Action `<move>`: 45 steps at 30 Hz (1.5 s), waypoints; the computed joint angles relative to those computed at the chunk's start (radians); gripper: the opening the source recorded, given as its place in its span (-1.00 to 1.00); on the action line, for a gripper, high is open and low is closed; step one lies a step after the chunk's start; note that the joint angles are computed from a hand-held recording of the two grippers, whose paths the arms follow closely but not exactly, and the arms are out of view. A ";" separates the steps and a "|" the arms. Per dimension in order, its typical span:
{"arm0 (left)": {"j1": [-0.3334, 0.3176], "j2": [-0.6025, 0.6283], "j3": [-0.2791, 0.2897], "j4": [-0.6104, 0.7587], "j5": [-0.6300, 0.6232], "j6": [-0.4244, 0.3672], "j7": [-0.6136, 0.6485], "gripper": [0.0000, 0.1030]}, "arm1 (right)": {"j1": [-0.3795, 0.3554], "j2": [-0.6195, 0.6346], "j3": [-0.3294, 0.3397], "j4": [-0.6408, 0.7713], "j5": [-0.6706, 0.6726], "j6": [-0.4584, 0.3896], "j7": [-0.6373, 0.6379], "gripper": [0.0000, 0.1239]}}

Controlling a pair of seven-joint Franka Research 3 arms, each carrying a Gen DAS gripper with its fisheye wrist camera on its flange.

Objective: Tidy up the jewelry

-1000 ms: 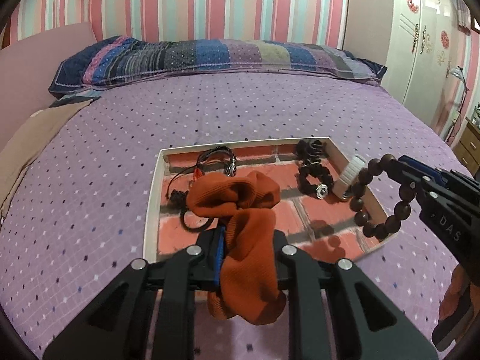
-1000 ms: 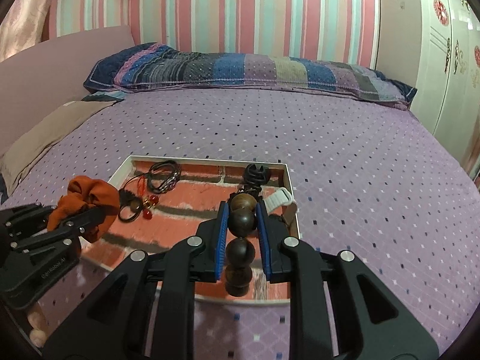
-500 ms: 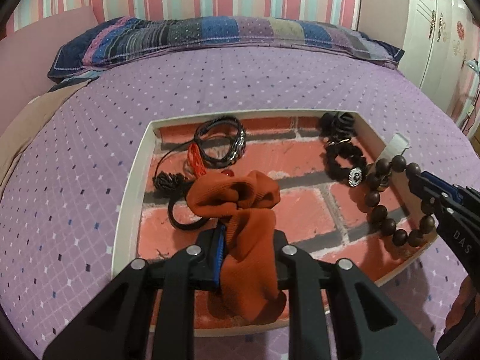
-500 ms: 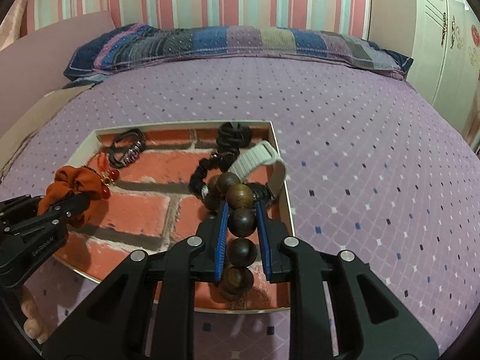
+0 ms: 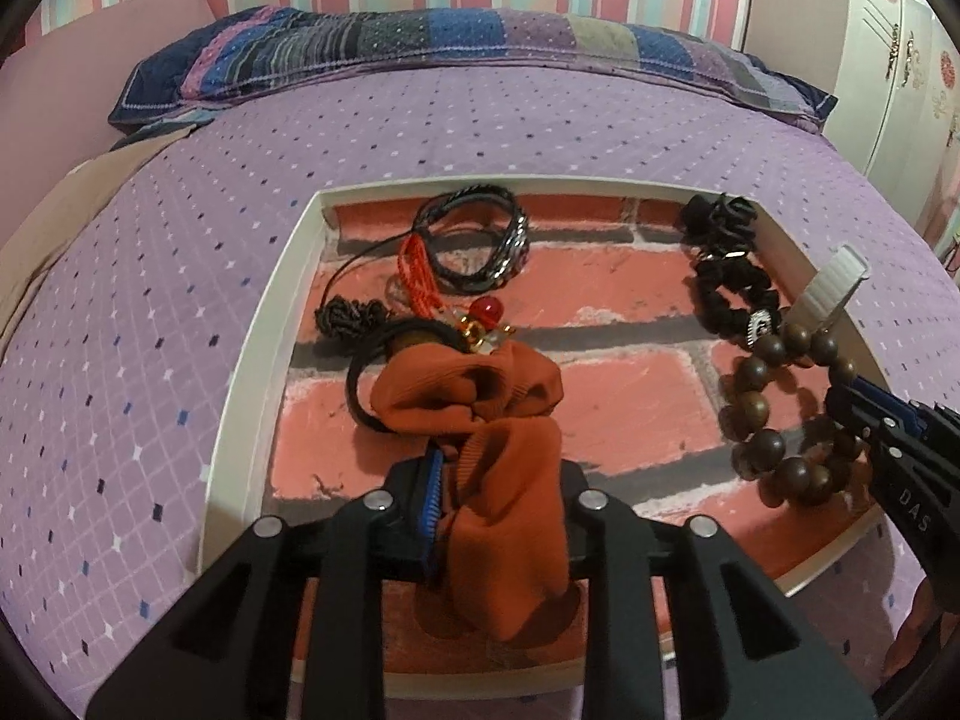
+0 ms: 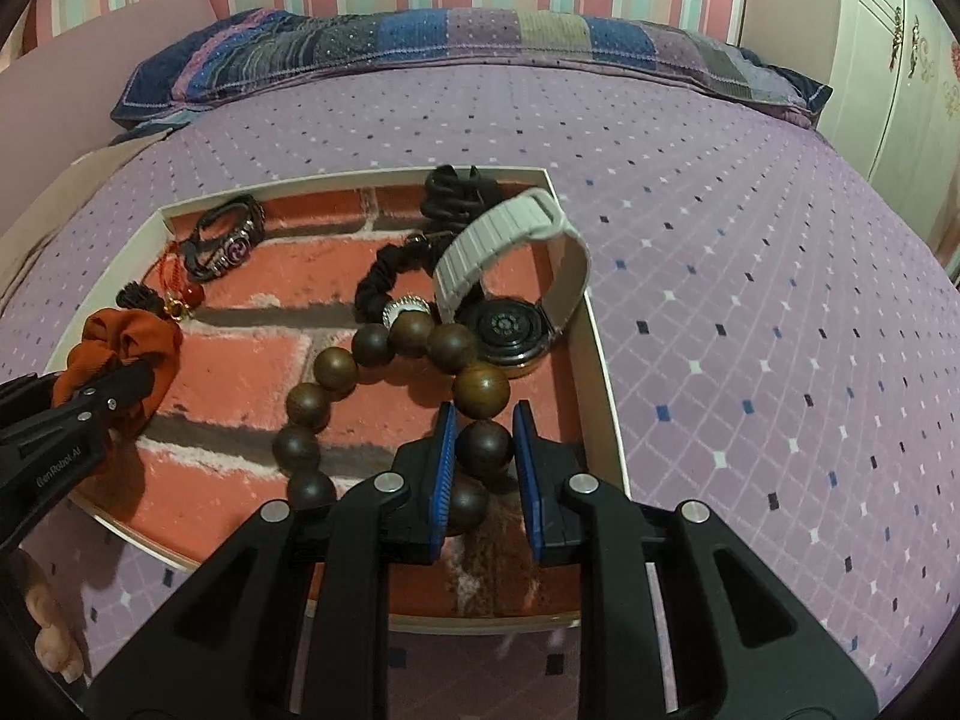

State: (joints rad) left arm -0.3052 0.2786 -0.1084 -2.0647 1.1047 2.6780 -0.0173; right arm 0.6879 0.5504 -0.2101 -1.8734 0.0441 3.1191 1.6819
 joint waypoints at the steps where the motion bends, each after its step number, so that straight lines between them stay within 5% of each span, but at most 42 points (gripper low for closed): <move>1: 0.000 0.001 0.001 -0.001 0.000 -0.002 -0.004 -0.43 | -0.002 0.002 0.002 0.001 0.000 -0.001 -0.002 -0.62; 3: -0.001 -0.002 0.004 -0.003 0.006 -0.006 -0.018 -0.37 | 0.001 0.005 -0.002 -0.001 0.001 0.006 -0.002 -0.44; 14: -0.006 -0.004 0.001 -0.004 0.029 -0.035 -0.043 -0.10 | 0.040 0.007 -0.039 -0.010 0.013 0.034 -0.005 -0.16; 17: -0.007 -0.011 -0.002 -0.010 0.044 -0.042 -0.055 -0.02 | 0.031 0.001 -0.025 -0.021 0.023 0.055 -0.027 -0.02; 19: -0.009 -0.015 -0.005 -0.013 0.052 -0.056 -0.061 0.06 | 0.081 0.003 -0.075 -0.031 0.032 0.076 -0.021 0.25; 24: -0.013 -0.035 -0.012 -0.030 0.102 -0.071 -0.107 0.31 | 0.111 -0.010 -0.092 -0.062 0.088 0.130 -0.064 0.44; 31: -0.007 -0.101 -0.037 -0.109 0.214 -0.017 -0.221 0.38 | 0.160 -0.059 -0.109 -0.159 0.189 0.230 -0.131 0.55; 38: -0.013 -0.204 -0.100 -0.226 0.390 0.042 -0.400 0.53 | 0.107 -0.162 -0.028 -0.323 0.275 0.332 -0.198 0.56; 45: -0.080 -0.280 -0.186 -0.315 0.381 -0.103 -0.450 0.53 | 0.079 -0.289 0.032 -0.493 0.383 0.422 -0.289 0.56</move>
